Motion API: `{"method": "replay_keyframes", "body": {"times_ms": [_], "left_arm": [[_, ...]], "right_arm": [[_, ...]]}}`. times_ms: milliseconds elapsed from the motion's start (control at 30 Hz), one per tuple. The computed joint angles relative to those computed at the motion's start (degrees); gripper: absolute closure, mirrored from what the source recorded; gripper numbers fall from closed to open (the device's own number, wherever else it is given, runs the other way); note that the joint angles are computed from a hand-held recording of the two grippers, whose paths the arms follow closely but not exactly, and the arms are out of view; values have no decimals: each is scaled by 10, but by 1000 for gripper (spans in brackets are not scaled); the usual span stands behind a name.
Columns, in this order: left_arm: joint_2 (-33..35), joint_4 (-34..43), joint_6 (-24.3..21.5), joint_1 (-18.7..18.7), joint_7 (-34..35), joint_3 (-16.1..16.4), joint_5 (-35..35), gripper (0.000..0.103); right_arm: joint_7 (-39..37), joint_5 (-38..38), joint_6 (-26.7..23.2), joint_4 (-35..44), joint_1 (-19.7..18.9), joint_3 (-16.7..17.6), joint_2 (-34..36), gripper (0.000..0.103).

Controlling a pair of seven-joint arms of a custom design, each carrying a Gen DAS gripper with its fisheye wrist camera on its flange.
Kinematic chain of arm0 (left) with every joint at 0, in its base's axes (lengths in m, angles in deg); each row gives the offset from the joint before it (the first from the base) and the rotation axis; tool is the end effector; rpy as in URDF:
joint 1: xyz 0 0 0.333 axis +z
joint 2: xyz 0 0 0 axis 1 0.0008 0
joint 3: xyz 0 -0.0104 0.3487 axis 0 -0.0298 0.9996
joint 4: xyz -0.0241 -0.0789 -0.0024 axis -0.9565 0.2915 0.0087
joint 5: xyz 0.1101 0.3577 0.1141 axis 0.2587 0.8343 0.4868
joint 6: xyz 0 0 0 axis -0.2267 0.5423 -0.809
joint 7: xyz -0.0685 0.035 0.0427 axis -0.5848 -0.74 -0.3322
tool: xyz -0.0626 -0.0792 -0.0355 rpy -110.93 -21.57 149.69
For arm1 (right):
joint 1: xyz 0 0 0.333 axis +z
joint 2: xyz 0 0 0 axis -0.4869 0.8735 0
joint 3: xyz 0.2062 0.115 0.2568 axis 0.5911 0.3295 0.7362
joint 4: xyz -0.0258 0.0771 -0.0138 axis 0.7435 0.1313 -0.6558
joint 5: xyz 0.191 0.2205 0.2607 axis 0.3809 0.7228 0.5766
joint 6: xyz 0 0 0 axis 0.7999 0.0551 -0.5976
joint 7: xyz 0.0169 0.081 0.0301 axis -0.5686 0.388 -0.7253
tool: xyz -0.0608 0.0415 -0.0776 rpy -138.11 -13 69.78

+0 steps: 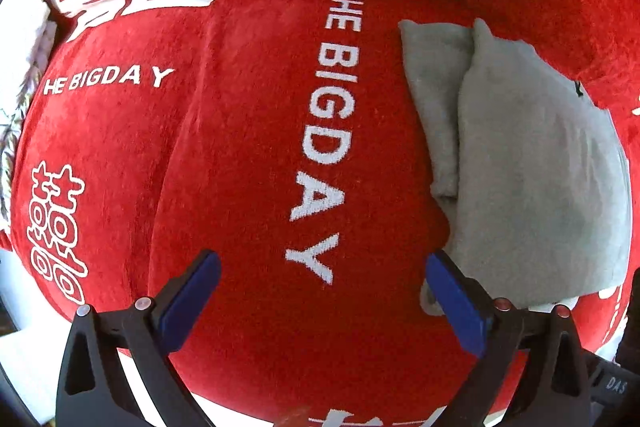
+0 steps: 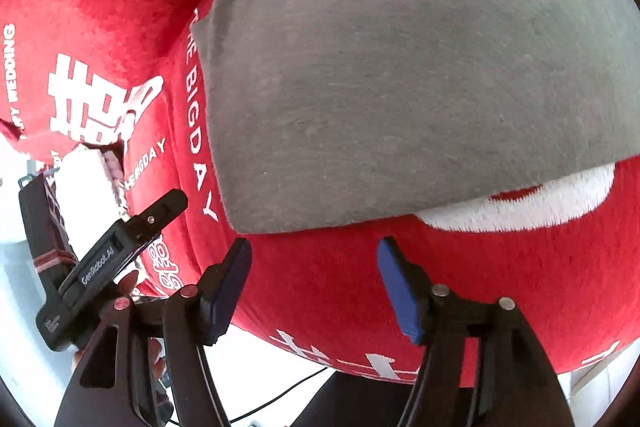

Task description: Fold small clothes

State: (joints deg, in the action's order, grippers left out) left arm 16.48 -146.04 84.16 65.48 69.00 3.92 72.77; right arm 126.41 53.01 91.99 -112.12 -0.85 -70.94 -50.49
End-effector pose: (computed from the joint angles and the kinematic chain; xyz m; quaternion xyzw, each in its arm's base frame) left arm 0.5500 -0.3869 0.5454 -0.5385 0.8417 -0.0355 0.0147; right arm 0.4328 0.2400 0.4367 -0.2877 0.9031 0.1925 0.2540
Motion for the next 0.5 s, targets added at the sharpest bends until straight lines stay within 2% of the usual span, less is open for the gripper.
{"method": "replay_keyframes", "body": {"times_ms": [300,500], "left_arm": [[7,11,-13,-3,1,0,1,0],[13,21,-27,-4,1,0,-4,0]], "right_arm": [[37,-17,8,-15,0,-1,-9,34],[12,63,60,-36,26,-8,-16,34]]}}
